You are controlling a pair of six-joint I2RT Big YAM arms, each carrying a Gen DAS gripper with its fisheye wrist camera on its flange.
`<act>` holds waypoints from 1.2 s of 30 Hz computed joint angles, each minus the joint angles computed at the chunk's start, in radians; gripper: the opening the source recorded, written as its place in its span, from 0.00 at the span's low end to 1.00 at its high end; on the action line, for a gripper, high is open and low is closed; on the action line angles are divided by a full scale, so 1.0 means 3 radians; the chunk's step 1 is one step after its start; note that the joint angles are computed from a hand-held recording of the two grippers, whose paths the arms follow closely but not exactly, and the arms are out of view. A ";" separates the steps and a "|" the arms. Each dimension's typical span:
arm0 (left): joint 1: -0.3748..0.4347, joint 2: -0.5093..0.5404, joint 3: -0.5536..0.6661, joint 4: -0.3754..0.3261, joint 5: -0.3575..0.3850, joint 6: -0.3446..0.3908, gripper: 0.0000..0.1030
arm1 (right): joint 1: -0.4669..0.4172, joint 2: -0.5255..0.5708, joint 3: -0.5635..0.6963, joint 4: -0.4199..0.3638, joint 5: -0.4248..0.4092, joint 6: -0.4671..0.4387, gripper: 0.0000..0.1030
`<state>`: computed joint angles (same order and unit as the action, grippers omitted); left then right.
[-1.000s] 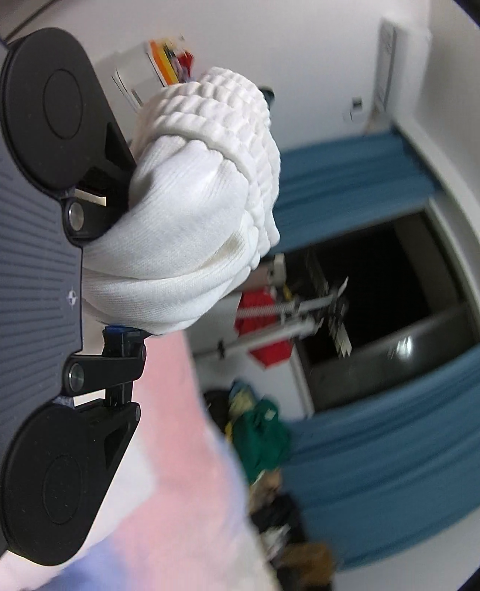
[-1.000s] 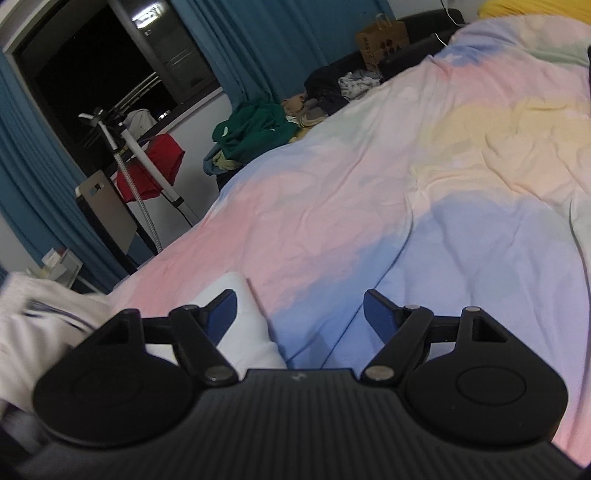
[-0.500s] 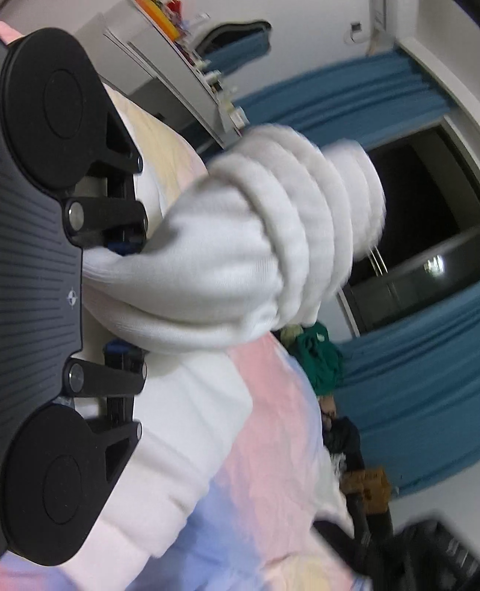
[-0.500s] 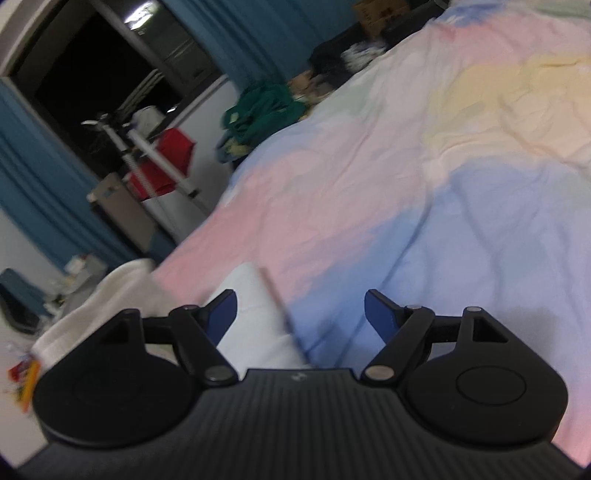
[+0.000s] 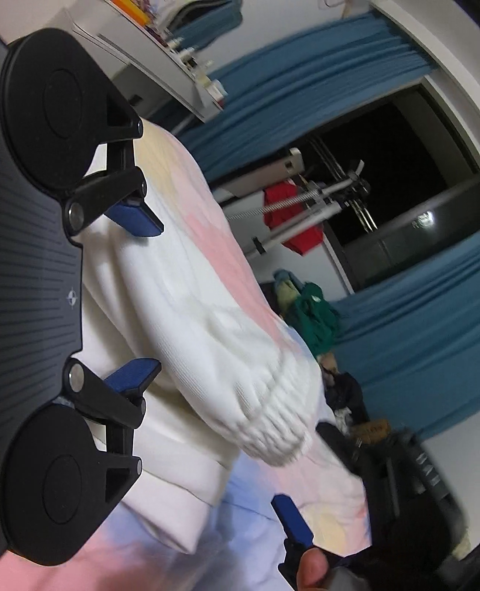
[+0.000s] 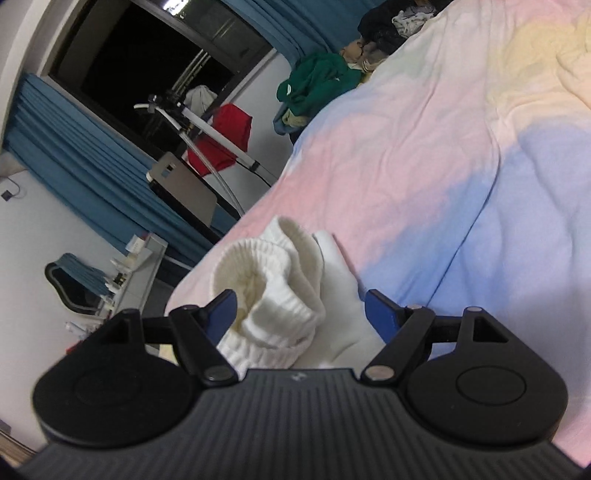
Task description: Fold clothes
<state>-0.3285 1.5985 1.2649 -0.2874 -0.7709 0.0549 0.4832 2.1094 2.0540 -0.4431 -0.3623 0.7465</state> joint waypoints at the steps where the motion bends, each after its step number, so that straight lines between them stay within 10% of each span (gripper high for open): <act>1: 0.0001 -0.0163 -0.0116 -0.0141 -0.0004 -0.0114 0.73 | 0.0008 0.0012 0.0017 -0.0006 -0.0031 -0.0009 0.77; 13: 0.0404 -0.0432 -0.0235 -0.0441 0.0288 -0.0698 0.73 | 0.0036 0.0027 -0.0090 0.0343 -0.0309 0.0295 0.79; 20: 0.0207 -0.0562 -0.0382 -0.0500 0.0103 -0.0913 0.73 | 0.0197 0.0211 0.0277 -0.0224 -0.0091 -0.0252 0.79; 24: 0.0154 -0.0616 -0.0472 -0.0424 0.0041 -0.0929 0.75 | 0.0279 0.0265 0.0305 -0.0035 0.0210 -0.0272 0.79; 36: 0.0452 -0.0757 -0.0511 -0.0613 0.0254 -0.1034 0.85 | 0.0235 0.0122 0.0078 0.0150 0.0255 -0.0302 0.45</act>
<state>-0.1928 1.3713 1.1117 -0.4714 -0.6947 -0.2552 0.5538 2.1461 2.0775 -0.3980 -0.2859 0.6559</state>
